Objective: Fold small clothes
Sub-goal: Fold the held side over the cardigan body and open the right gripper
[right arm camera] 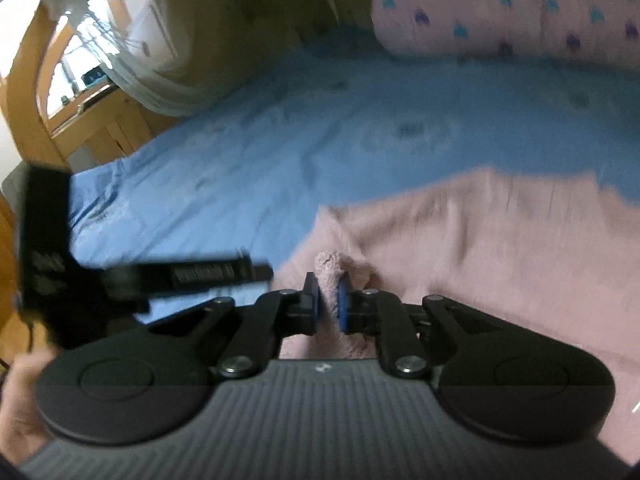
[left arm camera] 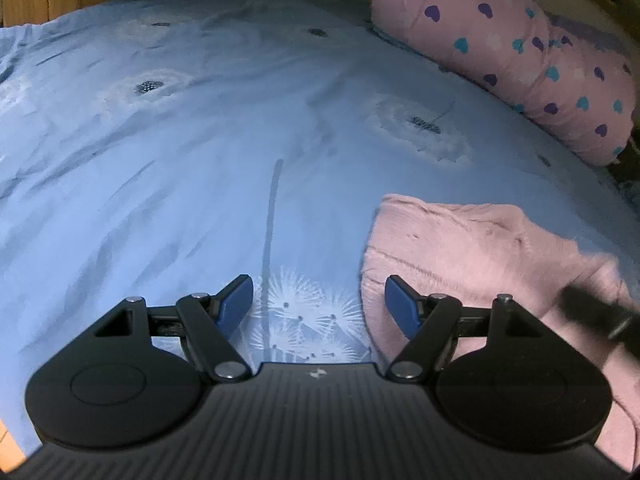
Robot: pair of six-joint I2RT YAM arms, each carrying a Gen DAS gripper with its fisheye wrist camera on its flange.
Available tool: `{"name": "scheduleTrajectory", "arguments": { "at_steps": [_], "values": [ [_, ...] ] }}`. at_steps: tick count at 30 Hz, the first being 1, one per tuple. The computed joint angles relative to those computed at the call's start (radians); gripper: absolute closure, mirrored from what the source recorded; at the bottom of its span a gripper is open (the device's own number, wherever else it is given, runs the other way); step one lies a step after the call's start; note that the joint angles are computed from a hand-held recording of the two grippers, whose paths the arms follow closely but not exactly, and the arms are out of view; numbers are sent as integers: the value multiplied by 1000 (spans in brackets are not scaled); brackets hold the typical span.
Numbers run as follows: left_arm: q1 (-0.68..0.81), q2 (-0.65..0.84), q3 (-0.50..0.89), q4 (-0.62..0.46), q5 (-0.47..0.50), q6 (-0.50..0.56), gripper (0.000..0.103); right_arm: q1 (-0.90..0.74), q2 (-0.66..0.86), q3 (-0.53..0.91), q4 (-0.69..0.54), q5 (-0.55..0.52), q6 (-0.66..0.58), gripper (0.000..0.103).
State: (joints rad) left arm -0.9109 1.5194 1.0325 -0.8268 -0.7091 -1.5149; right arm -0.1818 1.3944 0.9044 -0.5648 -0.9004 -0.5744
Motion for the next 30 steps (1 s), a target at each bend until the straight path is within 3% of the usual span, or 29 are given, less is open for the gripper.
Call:
{"name": "scheduleTrajectory", "arguments": {
  "at_steps": [6, 13, 17, 23, 30],
  "values": [
    [-13, 16, 19, -2, -25, 1, 26, -92, -50, 109, 0, -78, 4, 91],
    [-23, 66, 66, 12, -37, 60, 26, -234, 26, 239, 48, -105, 90, 92],
    [-30, 108, 102, 23, -40, 106, 26, -296, 118, 308, 73, -83, 181, 92],
    [-31, 176, 160, 34, -26, 167, 26, -372, 313, 456, 14, -36, 292, 92],
    [-26, 228, 207, 33, -15, 212, 26, -369, 505, 535, 21, 108, 352, 91]
  ]
}}
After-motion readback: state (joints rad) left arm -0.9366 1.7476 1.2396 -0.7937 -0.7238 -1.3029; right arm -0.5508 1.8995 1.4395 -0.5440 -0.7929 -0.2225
